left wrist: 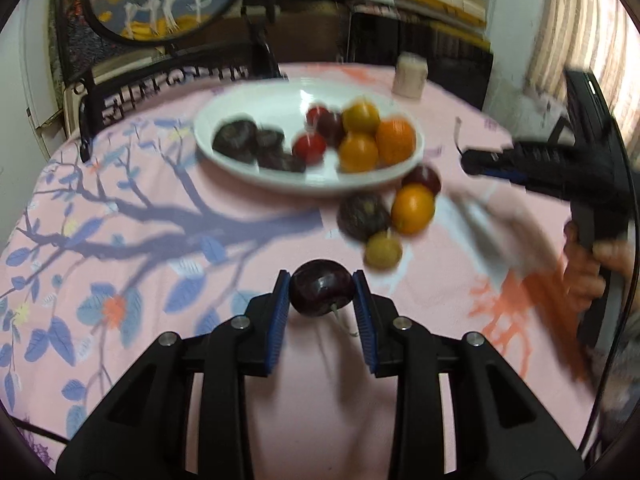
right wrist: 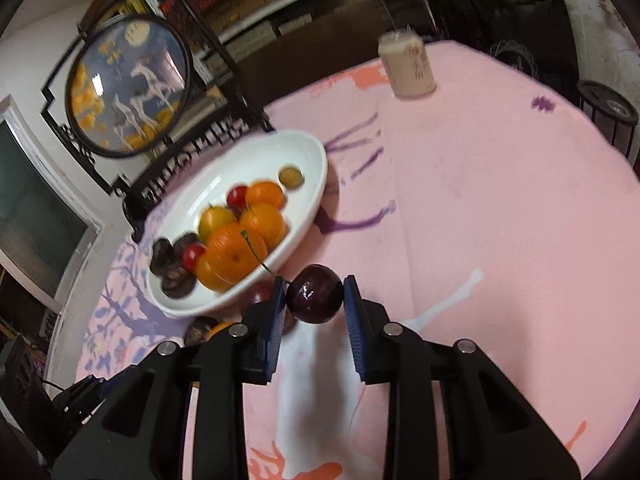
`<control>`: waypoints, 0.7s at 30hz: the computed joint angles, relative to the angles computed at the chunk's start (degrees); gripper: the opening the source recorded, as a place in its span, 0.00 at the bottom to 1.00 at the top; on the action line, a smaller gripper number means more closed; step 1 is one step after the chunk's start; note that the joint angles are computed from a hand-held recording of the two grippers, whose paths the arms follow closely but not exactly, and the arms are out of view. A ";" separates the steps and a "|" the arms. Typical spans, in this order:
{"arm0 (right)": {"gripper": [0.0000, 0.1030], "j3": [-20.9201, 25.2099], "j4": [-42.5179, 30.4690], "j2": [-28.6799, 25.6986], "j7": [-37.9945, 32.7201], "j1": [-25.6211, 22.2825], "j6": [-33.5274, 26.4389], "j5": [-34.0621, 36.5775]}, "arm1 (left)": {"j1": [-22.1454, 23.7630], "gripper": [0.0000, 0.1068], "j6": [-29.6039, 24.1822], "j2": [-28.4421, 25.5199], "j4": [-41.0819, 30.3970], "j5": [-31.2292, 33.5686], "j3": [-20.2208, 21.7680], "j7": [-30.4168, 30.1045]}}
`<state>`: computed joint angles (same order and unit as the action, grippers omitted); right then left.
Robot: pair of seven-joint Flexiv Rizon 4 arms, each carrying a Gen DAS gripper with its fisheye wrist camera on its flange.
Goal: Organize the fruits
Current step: 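Lower both cherries onto the white plate and open both tools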
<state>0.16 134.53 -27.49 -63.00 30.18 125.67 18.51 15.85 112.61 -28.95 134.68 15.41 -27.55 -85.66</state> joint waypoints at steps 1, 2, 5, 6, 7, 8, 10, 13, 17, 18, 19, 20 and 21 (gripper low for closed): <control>0.28 -0.63 0.02 0.44 -0.59 0.98 1.26 1.10 | 1.76 0.30 -0.65 0.28 -0.43 0.39 -1.76 -0.22; 0.28 -1.21 -0.26 0.72 -1.24 1.79 1.35 1.98 | 2.39 0.30 -1.54 0.80 -1.39 0.08 -2.55 -0.19; 0.28 -5.57 -3.00 2.33 -5.66 6.26 -2.36 4.82 | 0.06 0.30 -4.25 1.70 -5.90 -2.96 -1.21 0.72; 0.28 -7.92 -4.73 2.67 -7.48 8.43 -4.81 5.64 | -1.11 0.30 -5.26 1.47 -7.65 -4.29 -0.52 1.16; 0.28 -9.23 -5.87 2.61 -8.39 9.55 -6.12 5.93 | -3.45 0.30 -5.64 1.05 -9.63 -5.99 1.40 1.56; 0.28 -10.99 -7.38 2.17 -9.31 11.16 -7.63 6.18 | -5.79 0.30 -6.28 0.24 -12.12 -7.91 3.23 1.85; 0.28 -14.95 -10.81 0.35 -10.09 14.25 -10.86 5.91 | -7.13 0.30 -8.34 -1.73 -16.07 -10.50 3.37 2.74; 0.28 -16.95 -15.47 -3.53 -7.90 14.29 -14.16 2.80 | -15.59 0.30 -11.75 -5.27 -23.90 -15.01 10.84 3.83; 0.28 -20.55 -17.92 -6.66 -5.49 15.78 -16.01 -0.90 | -17.11 0.30 -14.62 -9.23 -28.99 -20.14 11.12 6.27; 0.29 -19.54 -18.40 -7.06 -5.06 14.58 -15.59 -2.45 | -17.72 0.30 -15.82 -10.03 -30.25 -21.40 11.69 6.38; 0.29 -16.75 -19.12 -7.15 -4.94 11.80 -15.66 -4.96 | -18.23 0.31 -15.95 -10.33 -30.51 -22.13 12.27 6.56; 0.32 -15.14 -19.46 -7.17 -4.59 10.25 -16.03 -6.54 | -18.51 0.38 -16.07 -10.81 -30.92 -22.74 12.65 6.81; 0.37 -14.46 -19.47 -7.22 -4.09 9.59 -16.06 -7.34 | -18.73 0.45 -16.16 -10.99 -31.06 -23.12 12.93 7.17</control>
<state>-14.31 115.06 -34.71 -67.09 39.78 109.61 11.17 -2.89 96.45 -39.94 103.62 -7.70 -14.62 -78.49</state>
